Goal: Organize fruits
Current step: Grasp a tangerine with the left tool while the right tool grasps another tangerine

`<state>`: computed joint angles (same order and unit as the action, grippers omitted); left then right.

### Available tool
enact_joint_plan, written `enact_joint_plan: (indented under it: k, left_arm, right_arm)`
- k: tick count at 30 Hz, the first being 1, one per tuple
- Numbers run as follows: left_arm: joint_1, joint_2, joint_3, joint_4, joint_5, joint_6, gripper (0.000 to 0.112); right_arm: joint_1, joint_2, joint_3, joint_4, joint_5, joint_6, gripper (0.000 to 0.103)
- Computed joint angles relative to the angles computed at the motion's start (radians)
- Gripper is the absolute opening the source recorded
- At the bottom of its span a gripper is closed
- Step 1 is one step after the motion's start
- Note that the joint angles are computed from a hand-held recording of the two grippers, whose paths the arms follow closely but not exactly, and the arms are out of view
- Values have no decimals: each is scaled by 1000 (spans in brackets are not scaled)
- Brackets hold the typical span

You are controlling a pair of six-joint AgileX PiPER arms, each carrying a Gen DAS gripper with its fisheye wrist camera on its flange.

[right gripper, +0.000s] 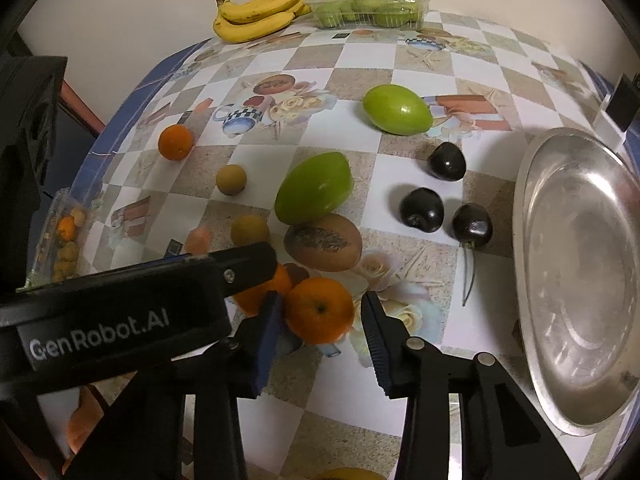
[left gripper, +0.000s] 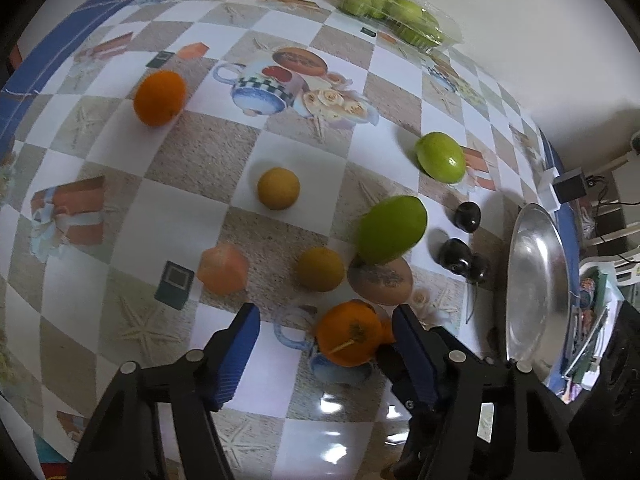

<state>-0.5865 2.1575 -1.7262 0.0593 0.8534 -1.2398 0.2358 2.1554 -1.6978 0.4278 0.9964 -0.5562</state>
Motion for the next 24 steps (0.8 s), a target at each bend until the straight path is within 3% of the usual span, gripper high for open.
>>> enact_joint_plan:
  k: [4, 11, 19, 24]
  left_arm:
    - [3, 3, 0, -17, -5, 8, 71]
    - [22, 2, 38, -111, -78, 54, 60]
    - [15, 28, -6, -100, -61, 47, 45]
    - [22, -3, 57, -108, -112, 23, 39]
  right_arm:
    - [-6, 5, -7, 21, 20, -6, 43]
    - [-12, 9, -11, 29, 33, -4, 43]
    - [-13, 10, -11, 28, 35, -6, 43]
    - [-11, 8, -8, 28, 34, -11, 43]
